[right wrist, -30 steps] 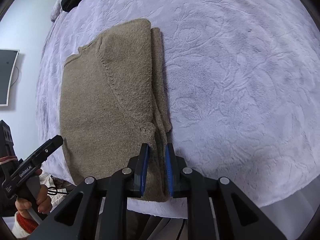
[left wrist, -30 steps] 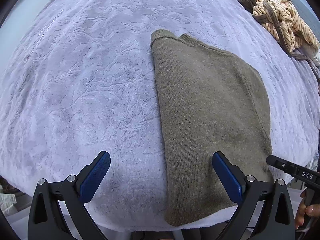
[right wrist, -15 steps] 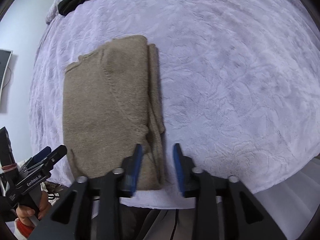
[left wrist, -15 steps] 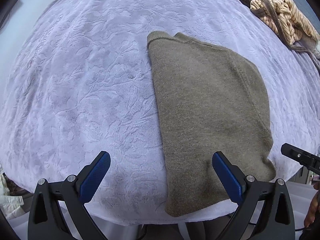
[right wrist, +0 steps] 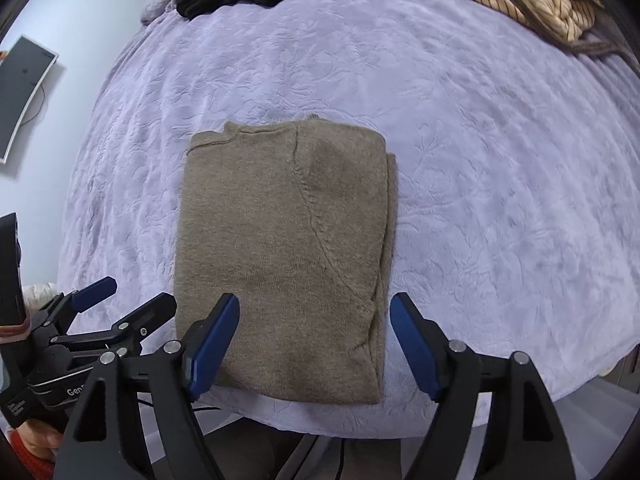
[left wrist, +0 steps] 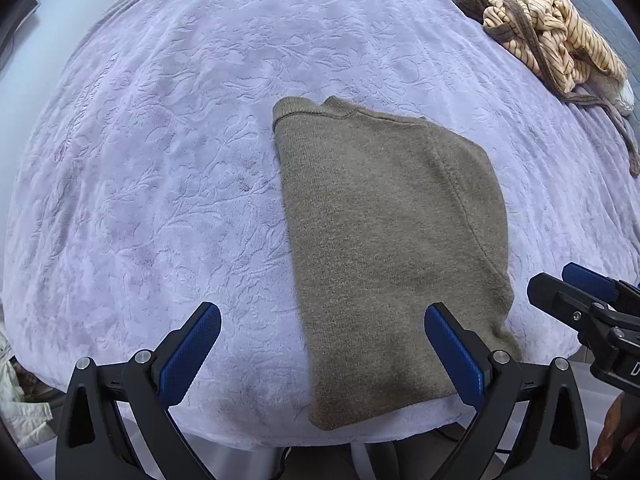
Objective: Fold small clothes
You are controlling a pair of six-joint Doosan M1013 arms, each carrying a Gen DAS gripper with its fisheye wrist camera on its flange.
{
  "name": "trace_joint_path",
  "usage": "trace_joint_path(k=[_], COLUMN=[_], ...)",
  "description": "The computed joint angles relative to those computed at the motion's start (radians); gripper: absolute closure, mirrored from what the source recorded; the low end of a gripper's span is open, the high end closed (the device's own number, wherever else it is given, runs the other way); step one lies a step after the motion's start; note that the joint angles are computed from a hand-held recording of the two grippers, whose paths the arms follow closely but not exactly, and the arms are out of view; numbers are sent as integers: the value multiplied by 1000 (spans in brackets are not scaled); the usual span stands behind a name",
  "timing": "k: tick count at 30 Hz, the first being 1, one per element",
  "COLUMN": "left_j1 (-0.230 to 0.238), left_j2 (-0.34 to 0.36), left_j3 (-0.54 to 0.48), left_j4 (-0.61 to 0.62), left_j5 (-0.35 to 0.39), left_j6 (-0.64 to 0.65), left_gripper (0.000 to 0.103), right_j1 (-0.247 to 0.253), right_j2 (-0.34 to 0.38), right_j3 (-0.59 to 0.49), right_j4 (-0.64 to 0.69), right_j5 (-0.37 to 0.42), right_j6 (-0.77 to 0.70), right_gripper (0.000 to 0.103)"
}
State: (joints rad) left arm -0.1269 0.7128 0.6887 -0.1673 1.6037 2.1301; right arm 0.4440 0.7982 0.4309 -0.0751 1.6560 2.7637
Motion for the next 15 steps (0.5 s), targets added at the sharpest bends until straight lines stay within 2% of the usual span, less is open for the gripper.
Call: trace_joint_path(k=[2,6,15], left_j1=[-2,-5,-3], left_j2=[-3,-10,6], left_j3=[3,12,-25], left_j4=[5,22,21], left_j5=[-6,-33,-24], left_j6=[-3,-7,-36], left_gripper=[1,1,1], right_j1=[1,5,1], right_j2=[29,69,142], right_j3=[-58,-139,-282], right_j4=[-16,-45,-51], right_j5=[48,116,227], right_j6=[-11,-30,-31], right_gripper=[17,17,17])
